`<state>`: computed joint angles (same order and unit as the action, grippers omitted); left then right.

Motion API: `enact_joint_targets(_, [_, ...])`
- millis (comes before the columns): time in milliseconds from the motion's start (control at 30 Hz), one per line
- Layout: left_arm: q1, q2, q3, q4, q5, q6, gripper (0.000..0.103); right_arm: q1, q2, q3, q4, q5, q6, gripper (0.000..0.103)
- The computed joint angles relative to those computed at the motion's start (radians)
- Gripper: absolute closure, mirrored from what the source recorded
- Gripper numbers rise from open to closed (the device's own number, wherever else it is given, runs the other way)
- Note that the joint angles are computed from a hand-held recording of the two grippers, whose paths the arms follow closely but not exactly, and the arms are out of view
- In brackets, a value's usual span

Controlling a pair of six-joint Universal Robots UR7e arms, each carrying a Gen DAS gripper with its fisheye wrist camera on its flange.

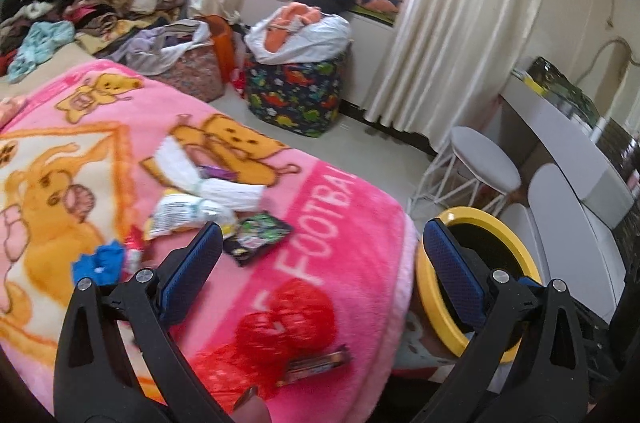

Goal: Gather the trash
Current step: 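Grasp the blue plastic bag with the left gripper while the right gripper grasps the red bag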

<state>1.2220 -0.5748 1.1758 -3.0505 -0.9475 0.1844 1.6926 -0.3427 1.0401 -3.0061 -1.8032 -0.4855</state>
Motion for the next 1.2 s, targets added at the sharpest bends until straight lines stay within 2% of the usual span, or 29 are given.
enact_joint_targets(500, [0.058, -0.102, 0.109, -0.092, 0.063, -0.071, 0.011, 0.056, 0.088, -0.086, 0.136, 0.011, -0.068, 0.044])
enact_joint_targets(867, [0.129, -0.159, 0.163, -0.088, 0.101, -0.156, 0.011, 0.069, 0.205, -0.262, 0.288, -0.023, -0.075, 0.041])
enact_joint_targets(1067, [0.185, -0.173, 0.166, -0.012, 0.055, -0.265, 0.011, 0.059, 0.295, -0.437, 0.44, -0.058, -0.031, 0.04])
enact_joint_targets(1200, [0.217, -0.175, 0.162, 0.035, -0.014, -0.343, 0.022, 0.049, 0.362, -0.578, 0.571, -0.058, 0.015, 0.04])
